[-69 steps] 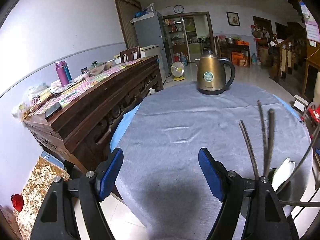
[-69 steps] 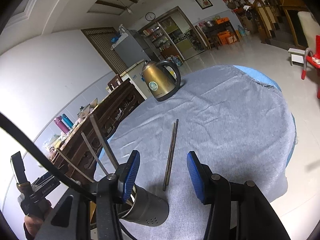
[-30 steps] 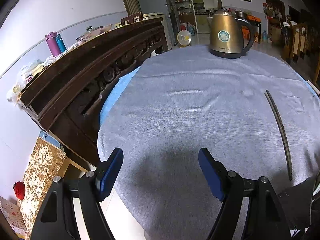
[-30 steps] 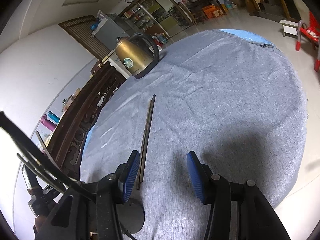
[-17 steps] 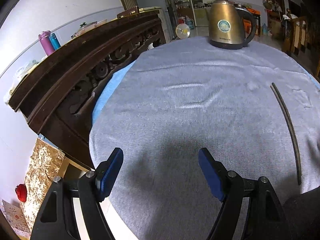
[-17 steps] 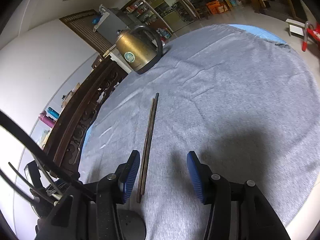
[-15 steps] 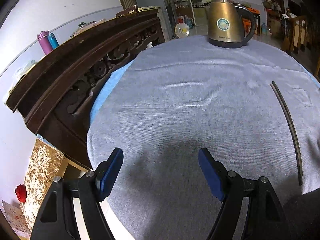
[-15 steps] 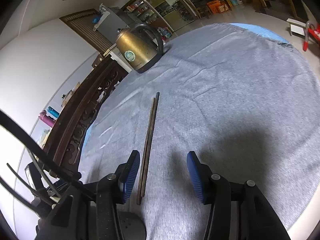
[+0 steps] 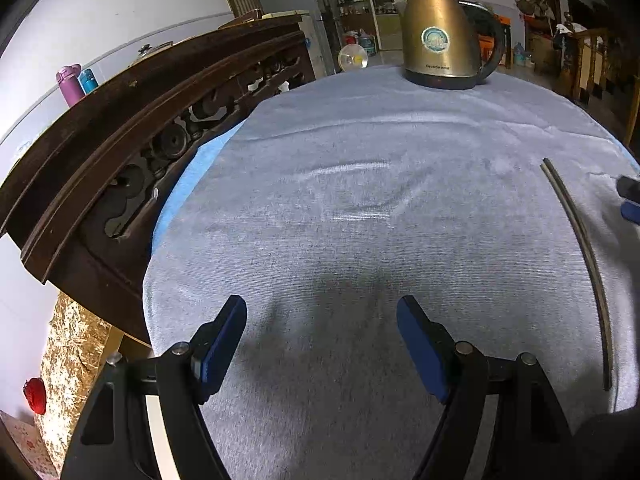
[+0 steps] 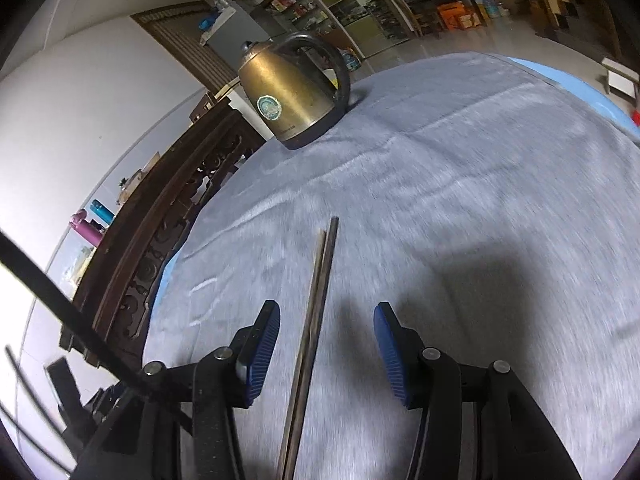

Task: Organize utensils
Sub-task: 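Grasp a dark chopstick on the cloth with the right gripper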

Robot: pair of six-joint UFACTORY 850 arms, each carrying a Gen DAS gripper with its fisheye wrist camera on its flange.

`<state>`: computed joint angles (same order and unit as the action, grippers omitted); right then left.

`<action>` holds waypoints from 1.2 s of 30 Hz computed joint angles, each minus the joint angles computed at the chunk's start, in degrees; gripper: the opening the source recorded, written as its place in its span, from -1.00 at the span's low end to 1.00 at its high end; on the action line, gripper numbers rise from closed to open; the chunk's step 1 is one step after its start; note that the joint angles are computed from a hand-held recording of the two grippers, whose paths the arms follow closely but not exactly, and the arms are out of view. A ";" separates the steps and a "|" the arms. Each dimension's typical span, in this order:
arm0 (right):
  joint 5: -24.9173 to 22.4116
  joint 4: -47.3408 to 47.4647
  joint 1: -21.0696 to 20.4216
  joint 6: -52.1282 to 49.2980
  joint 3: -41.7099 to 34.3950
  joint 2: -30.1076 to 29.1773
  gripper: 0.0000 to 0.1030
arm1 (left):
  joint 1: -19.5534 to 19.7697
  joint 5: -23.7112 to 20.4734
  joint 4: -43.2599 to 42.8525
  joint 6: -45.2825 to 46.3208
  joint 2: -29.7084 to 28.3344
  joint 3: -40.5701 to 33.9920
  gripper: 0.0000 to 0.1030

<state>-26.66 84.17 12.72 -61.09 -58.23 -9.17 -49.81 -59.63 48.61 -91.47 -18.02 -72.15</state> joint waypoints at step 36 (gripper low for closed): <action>2.44 -52.10 2.71 44.53 -16.99 -12.11 -0.68 | 2.77 13.34 6.20 6.61 -3.43 -4.73 0.52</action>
<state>-24.22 32.07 15.43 -16.57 -75.23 -21.28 -47.04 -46.29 54.80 -84.86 -21.45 -76.88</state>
